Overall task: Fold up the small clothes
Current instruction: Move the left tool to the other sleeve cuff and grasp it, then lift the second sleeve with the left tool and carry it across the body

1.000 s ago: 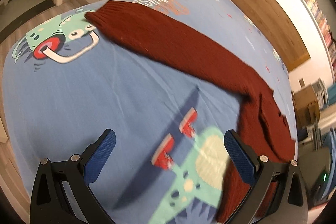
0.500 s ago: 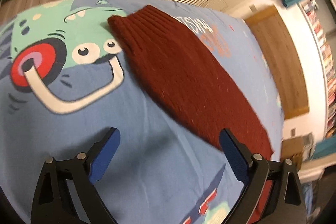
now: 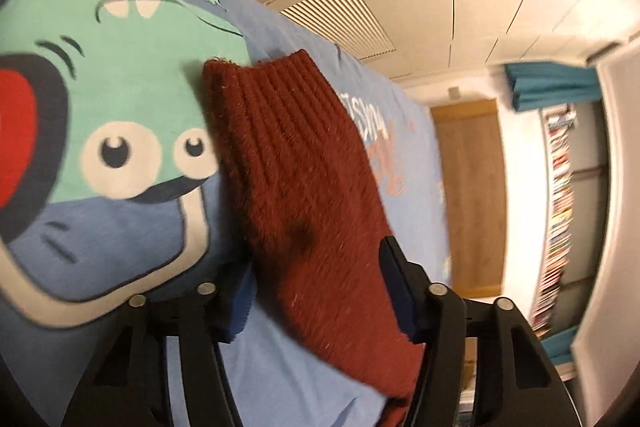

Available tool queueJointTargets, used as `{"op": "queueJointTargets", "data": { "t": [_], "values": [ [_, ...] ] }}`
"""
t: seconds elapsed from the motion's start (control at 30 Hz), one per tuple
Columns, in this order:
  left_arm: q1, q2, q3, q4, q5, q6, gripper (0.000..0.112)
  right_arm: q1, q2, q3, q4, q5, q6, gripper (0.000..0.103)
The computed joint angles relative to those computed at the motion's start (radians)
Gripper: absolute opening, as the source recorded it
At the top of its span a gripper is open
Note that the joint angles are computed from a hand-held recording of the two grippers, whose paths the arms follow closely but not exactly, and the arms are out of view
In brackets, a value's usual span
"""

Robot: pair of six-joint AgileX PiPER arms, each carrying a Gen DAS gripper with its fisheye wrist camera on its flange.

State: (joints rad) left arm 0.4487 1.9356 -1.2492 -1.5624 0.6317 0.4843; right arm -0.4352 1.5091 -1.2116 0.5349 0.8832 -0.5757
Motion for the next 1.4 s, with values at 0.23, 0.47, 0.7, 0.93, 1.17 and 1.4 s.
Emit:
{"op": "queueJointTargets", "data": {
  "t": [0.23,0.47,0.7,0.93,1.17,1.4],
  "values": [
    [0.035,0.096,-0.072,-0.121,0.072,0.063,0.028,-0.02,0.002,0.008,0.017,0.009,-0.008,0.067],
    [0.017,0.104,-0.129,-0.056,0.057,-0.011,0.009,-0.07,-0.011,0.006,0.047,0.033,-0.044,0.067],
    [-0.034,0.038,-0.117,-0.068,0.016,-0.001,0.006,-0.135,-0.03,0.018,0.109,0.071,-0.113,0.068],
    [-0.127,-0.011,-0.142,-0.08,-0.028,-0.02,0.006,-0.214,-0.048,0.031,0.172,0.126,-0.18,0.067],
    [-0.266,-0.047,-0.194,-0.044,-0.066,-0.086,0.006,-0.305,-0.066,0.04,0.224,0.184,-0.264,0.067],
    [-0.447,0.008,-0.38,0.104,-0.089,-0.243,0.006,-0.395,-0.08,0.057,0.255,0.24,-0.344,0.067]
  ]
}}
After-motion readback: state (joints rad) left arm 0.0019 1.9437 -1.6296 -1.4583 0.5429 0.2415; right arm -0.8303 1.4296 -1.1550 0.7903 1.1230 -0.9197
